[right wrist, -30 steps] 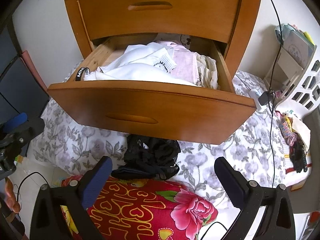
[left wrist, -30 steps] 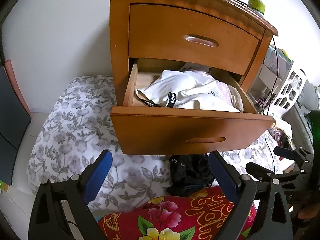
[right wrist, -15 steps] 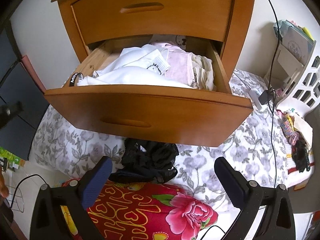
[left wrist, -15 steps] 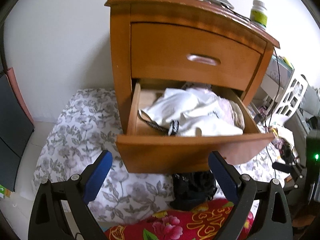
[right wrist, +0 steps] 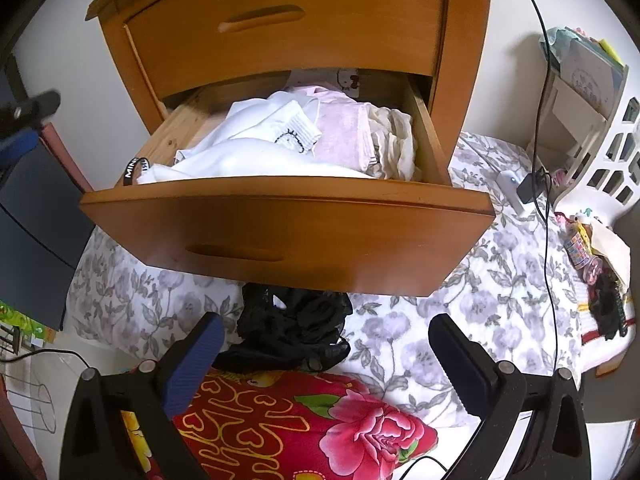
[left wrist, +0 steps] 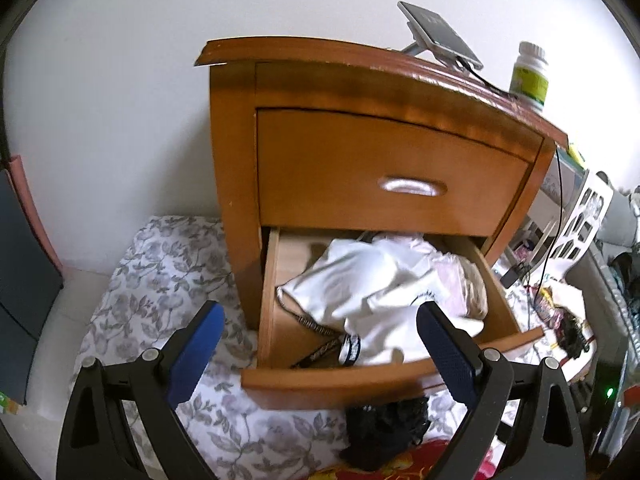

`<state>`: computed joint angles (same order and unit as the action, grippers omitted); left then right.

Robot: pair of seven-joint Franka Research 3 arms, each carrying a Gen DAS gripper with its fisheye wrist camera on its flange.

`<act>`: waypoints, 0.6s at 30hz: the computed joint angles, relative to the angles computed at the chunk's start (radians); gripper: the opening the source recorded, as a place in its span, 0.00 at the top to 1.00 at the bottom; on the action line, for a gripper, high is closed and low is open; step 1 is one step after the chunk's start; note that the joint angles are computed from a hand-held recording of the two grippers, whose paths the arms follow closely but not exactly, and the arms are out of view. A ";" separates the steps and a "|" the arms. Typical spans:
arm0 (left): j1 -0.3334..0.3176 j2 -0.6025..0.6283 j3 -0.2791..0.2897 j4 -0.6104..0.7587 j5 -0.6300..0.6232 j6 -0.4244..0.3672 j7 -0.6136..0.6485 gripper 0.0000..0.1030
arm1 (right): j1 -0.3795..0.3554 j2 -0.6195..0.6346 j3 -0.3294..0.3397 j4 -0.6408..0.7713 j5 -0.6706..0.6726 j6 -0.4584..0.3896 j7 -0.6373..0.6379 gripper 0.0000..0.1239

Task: Organize soft objects
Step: 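Withdraw the right tool and move the left tool toward the drawer, then reach the left tool into the drawer and grasp the white Hello Kitty sock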

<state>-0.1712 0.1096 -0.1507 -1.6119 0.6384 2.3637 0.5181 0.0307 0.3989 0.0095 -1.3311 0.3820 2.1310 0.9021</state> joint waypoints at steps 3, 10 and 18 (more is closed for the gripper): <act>0.011 0.043 0.002 0.064 -0.060 -0.015 0.062 0.06 | -0.004 0.013 -0.001 0.014 0.002 -0.007 0.005 0.17; 0.034 0.186 -0.014 0.228 -0.295 -0.064 0.271 0.06 | -0.007 0.041 0.000 0.041 -0.004 -0.026 0.019 0.17; -0.006 0.465 0.003 0.637 -0.391 -0.299 0.426 0.06 | -0.005 0.059 0.001 0.055 -0.013 -0.038 0.028 0.17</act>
